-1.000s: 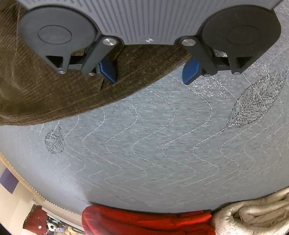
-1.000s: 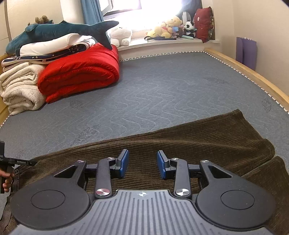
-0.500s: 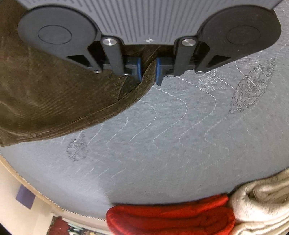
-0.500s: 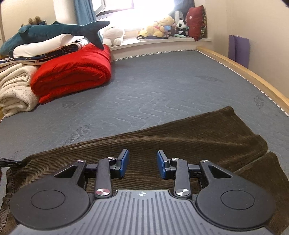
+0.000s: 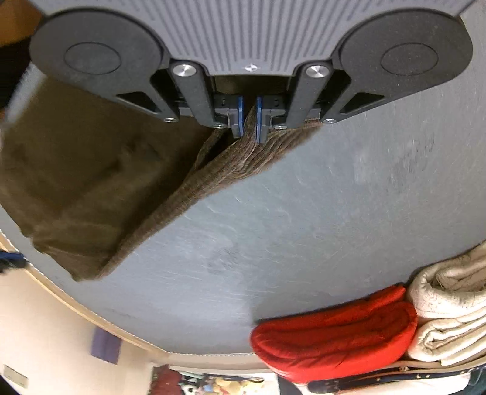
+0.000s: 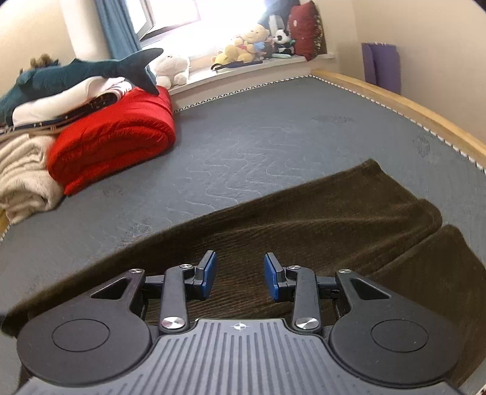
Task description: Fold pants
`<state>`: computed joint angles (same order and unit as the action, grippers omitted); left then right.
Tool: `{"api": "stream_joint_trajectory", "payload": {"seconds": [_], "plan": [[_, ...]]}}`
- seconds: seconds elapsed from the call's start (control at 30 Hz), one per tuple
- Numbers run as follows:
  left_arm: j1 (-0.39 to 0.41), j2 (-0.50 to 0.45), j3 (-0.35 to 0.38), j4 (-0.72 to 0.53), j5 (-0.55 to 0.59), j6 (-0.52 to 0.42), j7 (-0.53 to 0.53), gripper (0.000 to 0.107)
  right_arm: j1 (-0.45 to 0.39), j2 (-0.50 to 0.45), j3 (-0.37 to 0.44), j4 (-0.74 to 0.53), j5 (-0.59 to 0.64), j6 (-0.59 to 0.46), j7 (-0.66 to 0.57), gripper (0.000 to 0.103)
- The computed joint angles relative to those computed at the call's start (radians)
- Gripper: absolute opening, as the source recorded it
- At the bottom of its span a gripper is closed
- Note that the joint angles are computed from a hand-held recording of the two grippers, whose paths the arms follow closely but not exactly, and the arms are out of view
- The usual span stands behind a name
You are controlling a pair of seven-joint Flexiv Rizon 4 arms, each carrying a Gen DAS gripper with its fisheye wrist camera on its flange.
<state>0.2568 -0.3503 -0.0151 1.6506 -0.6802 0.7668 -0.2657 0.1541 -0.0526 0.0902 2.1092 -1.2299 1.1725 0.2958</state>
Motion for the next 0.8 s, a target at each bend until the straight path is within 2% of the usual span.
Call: {"api": "stream_joint_trajectory", "payload": {"seconds": [0.1, 0.2, 0.27, 0.33, 0.4, 0.47, 0.57, 0.63, 0.73, 0.8], "plan": [[0.001, 0.093, 0.025, 0.111, -0.007, -0.006, 0.045, 0.008, -0.009, 0.015, 0.001, 0.021, -0.003, 0.028, 0.034, 0.036], [-0.012, 0.134, 0.057, 0.19, 0.008, 0.004, 0.044, 0.019, -0.014, 0.026, 0.005, 0.034, 0.009, 0.031, 0.039, 0.036], [-0.015, 0.13, 0.076, 0.185, 0.043, -0.024, -0.04, 0.021, -0.016, 0.032, 0.008, 0.041, 0.021, 0.024, 0.038, 0.036], [0.002, 0.124, 0.081, 0.168, 0.013, -0.086, -0.112, 0.037, -0.018, 0.036, 0.011, 0.048, 0.042, 0.012, 0.045, 0.036], [0.02, 0.102, 0.085, 0.132, -0.007, -0.148, -0.207, 0.047, -0.027, 0.041, 0.008, 0.058, 0.045, 0.023, 0.088, 0.036], [0.035, 0.072, 0.089, 0.086, 0.0, -0.207, -0.315, 0.05, -0.039, 0.046, 0.004, 0.07, 0.033, 0.042, 0.142, 0.036], [0.063, 0.005, 0.089, -0.01, 0.039, -0.358, -0.502, 0.055, -0.055, 0.052, 0.0, 0.084, 0.023, 0.064, 0.201, 0.036], [0.073, -0.043, 0.088, -0.07, 0.085, -0.445, -0.605, 0.062, -0.064, 0.057, 0.0, 0.091, 0.008, 0.06, 0.233, 0.036], [0.06, -0.076, 0.088, -0.116, 0.18, -0.473, -0.666, 0.064, -0.083, 0.07, -0.003, 0.107, -0.022, 0.059, 0.29, 0.036], [0.059, -0.083, 0.081, -0.126, 0.199, -0.485, -0.678, 0.065, -0.101, 0.074, -0.01, 0.116, -0.054, 0.075, 0.349, 0.036]]}}
